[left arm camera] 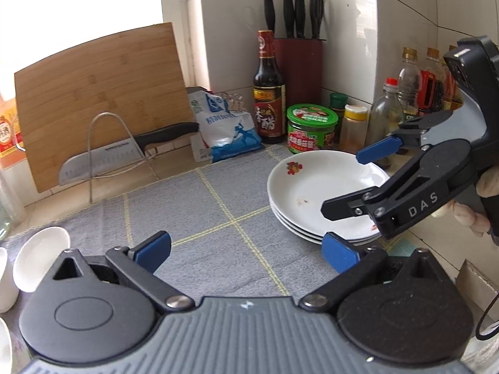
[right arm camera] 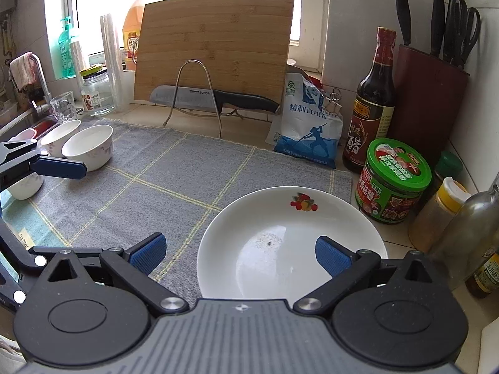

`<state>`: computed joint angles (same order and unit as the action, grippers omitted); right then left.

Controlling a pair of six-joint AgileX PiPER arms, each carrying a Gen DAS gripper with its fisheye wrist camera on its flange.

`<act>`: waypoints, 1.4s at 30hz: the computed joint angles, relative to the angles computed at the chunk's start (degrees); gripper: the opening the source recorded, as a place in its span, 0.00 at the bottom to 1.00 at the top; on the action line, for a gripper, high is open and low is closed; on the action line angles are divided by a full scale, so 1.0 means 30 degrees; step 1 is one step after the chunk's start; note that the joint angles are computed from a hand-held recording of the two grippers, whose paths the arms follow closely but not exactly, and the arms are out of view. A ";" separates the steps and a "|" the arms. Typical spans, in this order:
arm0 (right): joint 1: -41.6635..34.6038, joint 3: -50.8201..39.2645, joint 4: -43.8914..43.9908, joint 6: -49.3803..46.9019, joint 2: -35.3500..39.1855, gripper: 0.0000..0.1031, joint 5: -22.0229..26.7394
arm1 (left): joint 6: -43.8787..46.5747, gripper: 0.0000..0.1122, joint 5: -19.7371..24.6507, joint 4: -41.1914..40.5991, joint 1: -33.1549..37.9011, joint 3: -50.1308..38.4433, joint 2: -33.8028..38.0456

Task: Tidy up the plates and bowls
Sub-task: 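Withdraw the right tool from the three-plate stack, then move the left tool to a white bowl and grasp its rim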

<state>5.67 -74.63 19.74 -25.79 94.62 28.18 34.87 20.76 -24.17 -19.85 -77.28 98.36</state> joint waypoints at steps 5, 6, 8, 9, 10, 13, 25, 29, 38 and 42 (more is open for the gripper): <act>0.1953 0.0398 -0.2941 0.2966 -0.0107 1.00 -0.0760 | 0.2930 0.91 -0.2036 -0.2220 0.1220 0.2085 -0.1126; 0.2455 0.0329 -0.3817 0.3873 0.0009 1.00 -0.0818 | 0.3710 0.91 -0.2267 -0.2769 0.1531 0.2375 -0.1239; 0.3607 -0.0045 -0.5912 0.6096 0.0362 1.00 -0.0667 | 0.5483 0.91 -0.2262 -0.3961 0.2348 0.2898 -0.1527; 0.4254 -0.0434 -0.7191 0.7562 0.0639 1.00 -0.0354 | 0.6239 0.91 -0.1982 -0.4458 0.2831 0.3021 -0.1628; 0.4830 -0.0756 -0.8166 0.8748 0.0851 1.00 -0.0096 | 0.7355 0.91 -0.1568 -0.5321 0.3425 0.3100 -0.1696; 0.6488 -0.1684 -0.9860 1.0991 0.1546 1.00 0.0414 | 0.9230 0.91 -0.0123 -0.6624 0.5283 0.2916 -0.1607; 1.0775 -0.7884 -0.9981 1.2900 0.6666 1.00 0.1845 | 1.2992 0.91 0.4733 -0.7409 1.1527 0.0063 -0.0228; 1.1543 -1.0962 -0.8616 1.1453 0.8799 1.00 0.2153 | 1.2226 0.91 0.5449 -0.6149 1.2915 -0.1866 0.1122; 1.2492 -1.8433 -0.6377 0.8724 1.3367 1.00 0.4335 | 0.8413 0.88 0.9505 -0.3280 1.4767 -0.7711 0.5256; 1.2737 -2.2746 -0.5775 0.7918 1.5698 0.99 0.6366 | 0.7049 0.80 1.2003 -0.3138 1.5257 -1.0500 0.7031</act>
